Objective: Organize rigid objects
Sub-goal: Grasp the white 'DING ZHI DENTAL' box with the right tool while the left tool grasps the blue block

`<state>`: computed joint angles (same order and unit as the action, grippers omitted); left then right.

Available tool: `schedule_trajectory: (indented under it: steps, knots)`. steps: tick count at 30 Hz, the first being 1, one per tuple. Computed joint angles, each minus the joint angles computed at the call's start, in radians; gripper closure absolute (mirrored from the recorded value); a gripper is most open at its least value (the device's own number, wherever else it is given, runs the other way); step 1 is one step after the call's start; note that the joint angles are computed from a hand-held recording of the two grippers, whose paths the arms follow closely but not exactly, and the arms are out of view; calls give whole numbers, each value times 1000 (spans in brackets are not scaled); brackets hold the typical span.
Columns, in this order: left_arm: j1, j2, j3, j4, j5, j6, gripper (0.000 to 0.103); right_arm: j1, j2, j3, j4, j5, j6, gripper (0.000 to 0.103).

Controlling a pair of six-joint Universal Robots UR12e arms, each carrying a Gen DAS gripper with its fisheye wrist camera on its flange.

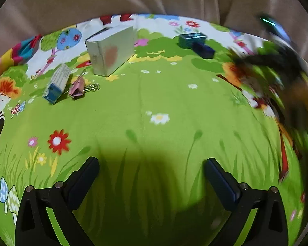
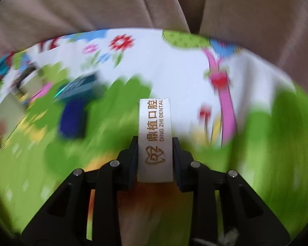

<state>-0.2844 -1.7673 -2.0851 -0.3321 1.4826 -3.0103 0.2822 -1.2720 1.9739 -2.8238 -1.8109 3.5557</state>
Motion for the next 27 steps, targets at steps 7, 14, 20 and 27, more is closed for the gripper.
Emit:
schedule_trajectory:
  steps: [7,14,20,27]
  knots:
    - [-92,-185,248,-61,-2,-56,0,113,-118,145,-12,-56,90,68]
    - [-159,-355,487,-90,102,-163,0,194,-143,197,-32,-127,109,68]
    - [-110,-238,316,-23,-64,-63,74,191,-153,222,-78,-105,123,67]
    - [11,-12,-18,98,-161,124,74,173,-155,238,-142,-32,112,48]
